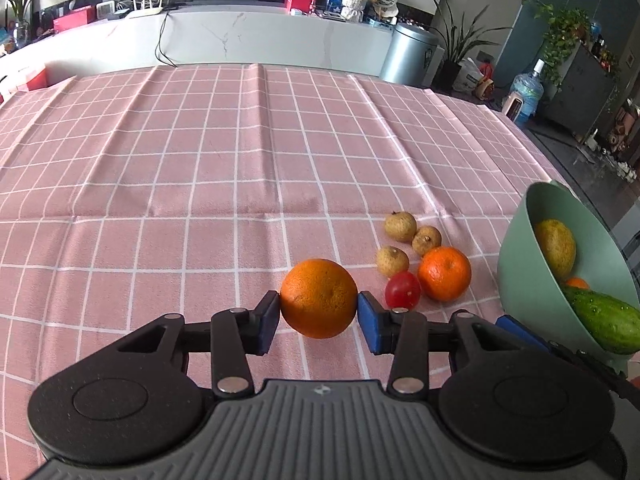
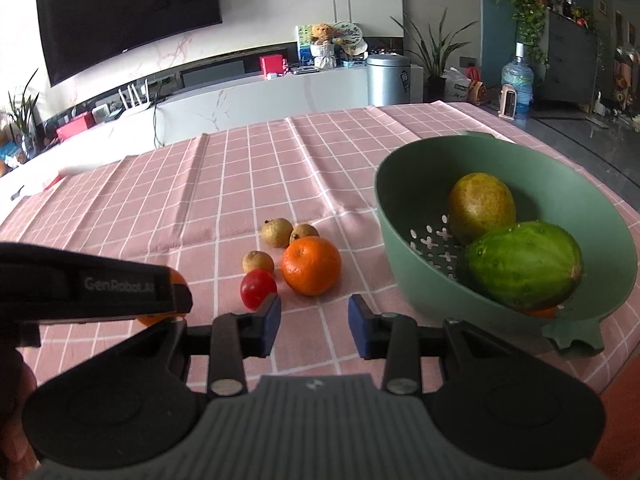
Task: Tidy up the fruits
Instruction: 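Close the left tool on a large orange while the right approaches a smaller orange, then grasp the smaller orange with the right tool while the left lifts the large orange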
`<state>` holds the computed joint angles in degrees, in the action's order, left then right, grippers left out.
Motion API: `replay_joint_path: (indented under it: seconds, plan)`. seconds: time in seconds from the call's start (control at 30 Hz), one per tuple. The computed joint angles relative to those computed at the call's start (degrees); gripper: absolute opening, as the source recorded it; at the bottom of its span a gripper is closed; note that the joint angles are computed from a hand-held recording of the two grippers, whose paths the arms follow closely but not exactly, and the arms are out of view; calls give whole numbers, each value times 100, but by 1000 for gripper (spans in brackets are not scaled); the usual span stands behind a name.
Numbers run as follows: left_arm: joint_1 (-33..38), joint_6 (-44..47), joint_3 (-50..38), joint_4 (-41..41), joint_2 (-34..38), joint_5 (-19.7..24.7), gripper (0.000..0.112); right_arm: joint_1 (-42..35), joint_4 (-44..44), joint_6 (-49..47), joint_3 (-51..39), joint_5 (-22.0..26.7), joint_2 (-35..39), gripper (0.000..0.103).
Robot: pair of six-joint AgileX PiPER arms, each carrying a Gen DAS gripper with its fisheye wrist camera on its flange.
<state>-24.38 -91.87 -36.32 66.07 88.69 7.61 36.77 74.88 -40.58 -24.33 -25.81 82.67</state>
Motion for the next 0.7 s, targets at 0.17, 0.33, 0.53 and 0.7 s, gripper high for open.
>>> replay_joint_path:
  seconds: [0.17,0.33,0.53,0.7]
  plan:
    - [148,-669,-14,621,45,-54,48,81,-310,904,-190,-322,302,38]
    - [249,-1535,1,1367,115,-51,48,89,7,888,-573,-473,758,44]
    - [337,-1665,-31,1464,228,8,48,103,586,588,-998,-556,1222,44]
    - [357,-1724,-61,1577,297,4,48,86,936,530,-1263,-593,1460,45]
